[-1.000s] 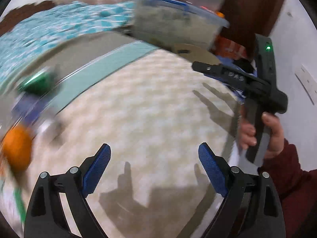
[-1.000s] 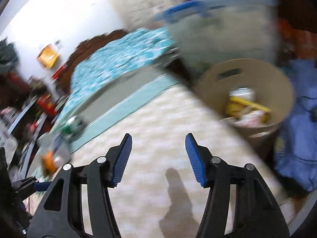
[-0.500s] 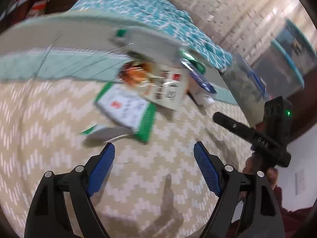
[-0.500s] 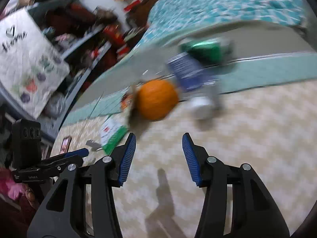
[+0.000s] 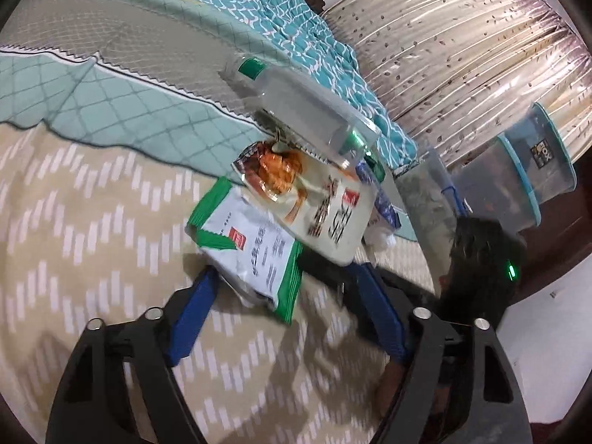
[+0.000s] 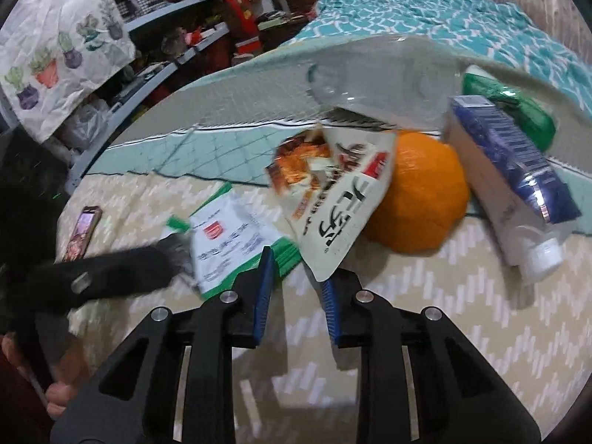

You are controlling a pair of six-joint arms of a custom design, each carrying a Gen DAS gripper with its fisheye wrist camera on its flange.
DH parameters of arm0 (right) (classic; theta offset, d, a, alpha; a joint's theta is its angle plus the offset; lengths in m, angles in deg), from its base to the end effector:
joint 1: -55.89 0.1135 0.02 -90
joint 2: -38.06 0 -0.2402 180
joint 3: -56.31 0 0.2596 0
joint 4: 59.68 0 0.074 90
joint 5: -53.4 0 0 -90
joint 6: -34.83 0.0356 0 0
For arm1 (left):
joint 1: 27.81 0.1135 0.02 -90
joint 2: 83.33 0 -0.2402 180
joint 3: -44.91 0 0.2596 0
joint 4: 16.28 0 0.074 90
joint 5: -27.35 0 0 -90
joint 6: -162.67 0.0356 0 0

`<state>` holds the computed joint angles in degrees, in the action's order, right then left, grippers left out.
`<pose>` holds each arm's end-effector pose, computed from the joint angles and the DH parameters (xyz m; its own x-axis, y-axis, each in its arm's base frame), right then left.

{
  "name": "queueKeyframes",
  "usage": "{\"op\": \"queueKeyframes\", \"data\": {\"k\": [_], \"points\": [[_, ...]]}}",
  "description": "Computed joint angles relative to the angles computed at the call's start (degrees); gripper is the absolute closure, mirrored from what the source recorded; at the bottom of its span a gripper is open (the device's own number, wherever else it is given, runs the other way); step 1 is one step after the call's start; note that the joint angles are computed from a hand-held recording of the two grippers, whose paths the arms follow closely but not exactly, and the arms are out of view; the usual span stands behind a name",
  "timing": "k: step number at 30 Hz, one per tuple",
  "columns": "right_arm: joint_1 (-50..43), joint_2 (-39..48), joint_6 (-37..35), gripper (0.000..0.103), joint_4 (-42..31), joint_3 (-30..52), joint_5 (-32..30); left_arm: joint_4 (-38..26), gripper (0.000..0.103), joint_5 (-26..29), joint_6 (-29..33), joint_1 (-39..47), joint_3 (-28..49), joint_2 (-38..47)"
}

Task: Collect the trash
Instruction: 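Grasp the green-white wrapper with the left tool while the right tool grasps the snack packet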

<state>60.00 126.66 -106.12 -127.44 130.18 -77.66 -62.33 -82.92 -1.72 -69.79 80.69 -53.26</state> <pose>0.2760 0.0433 0.1876 -0.5145 -0.6241 -0.5881 -0.8559 0.4148 0.3088 0.1215 -0.0927 0.1902 -0.5447 -0.7252 -0.4211 -0.3474 0.6522 -0.6738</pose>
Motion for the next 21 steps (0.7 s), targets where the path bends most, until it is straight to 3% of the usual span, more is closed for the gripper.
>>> {"op": "queueKeyframes", "data": {"k": [4, 5, 7, 9, 10, 16, 21], "points": [[-3.1, 2.4, -6.0, 0.074, -7.3, 2.5, -1.7, 3.3, 0.095, 8.1, 0.6, 7.2, -4.5, -2.7], [-3.7, 3.0, -7.2, 0.074, -8.9, 3.1, -1.9, 4.1, 0.099, 9.5, 0.2, 8.3, -5.6, -3.4], [-5.3, 3.9, -9.5, 0.07, -11.1, 4.0, -2.1, 3.9, 0.101, 9.5, -0.9, 8.4, -7.2, -6.1], [-7.4, 5.4, -10.1, 0.047, -13.0, 5.8, -3.4, 1.8, 0.102, 7.5, -1.0, 7.2, -6.6, -7.1], [-8.6, 5.7, -9.3, 0.027, -12.8, 6.2, -4.4, 0.9, 0.102, 6.9, -1.3, 6.7, -6.5, -8.1], [-7.0, 13.7, -2.0, 0.028, -14.8, 14.7, -5.8, -7.7, 0.102, -2.3, -7.9, -4.3, -5.6, -15.3], [-3.2, 19.3, 5.5, 0.035, -14.3, 20.3, -7.9, -11.2, 0.101, -8.0, -12.4, -11.3, -3.4, -11.0]]}}
